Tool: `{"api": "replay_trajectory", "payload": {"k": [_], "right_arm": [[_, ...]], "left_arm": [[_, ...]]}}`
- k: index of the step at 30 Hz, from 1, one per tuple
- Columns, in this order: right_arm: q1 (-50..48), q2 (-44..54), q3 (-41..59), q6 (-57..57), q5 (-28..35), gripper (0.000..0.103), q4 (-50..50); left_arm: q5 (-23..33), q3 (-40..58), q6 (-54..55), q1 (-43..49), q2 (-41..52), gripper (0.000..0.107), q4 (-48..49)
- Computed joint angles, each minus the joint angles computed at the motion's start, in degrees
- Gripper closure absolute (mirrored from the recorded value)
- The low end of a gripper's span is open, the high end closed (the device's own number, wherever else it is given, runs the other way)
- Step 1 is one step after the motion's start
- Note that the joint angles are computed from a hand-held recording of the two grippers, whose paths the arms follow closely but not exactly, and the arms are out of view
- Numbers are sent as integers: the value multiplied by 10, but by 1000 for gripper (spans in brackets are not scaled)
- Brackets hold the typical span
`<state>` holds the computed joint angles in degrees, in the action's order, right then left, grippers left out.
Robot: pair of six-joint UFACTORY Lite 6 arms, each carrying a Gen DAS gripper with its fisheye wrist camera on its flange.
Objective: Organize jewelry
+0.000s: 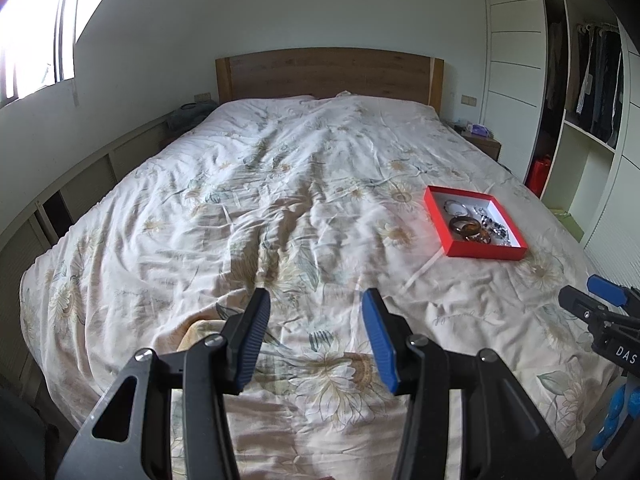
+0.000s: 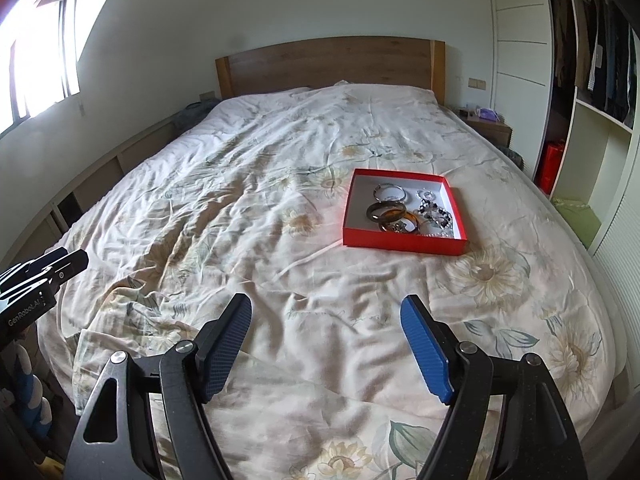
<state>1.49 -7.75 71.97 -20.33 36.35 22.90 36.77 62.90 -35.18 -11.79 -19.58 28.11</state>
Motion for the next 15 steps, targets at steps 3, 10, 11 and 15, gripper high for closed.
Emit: {"api": "replay_trajectory", "payload": {"k": [3, 10, 11, 15], "right_arm": [[-1, 5, -4, -1, -3, 26, 0], [-6, 24, -17, -4, -13, 25, 1], [-5, 27, -16, -1, -14, 25, -2], [-6, 45, -17, 0, -21, 25, -3]], "left_arm": [[-9, -3, 18, 11, 9, 61, -19], [-22, -14, 27, 18, 31, 61, -30], [-25, -15, 30, 19, 36, 61, -32], [-33, -16, 39, 23, 55, 61, -40]]}}
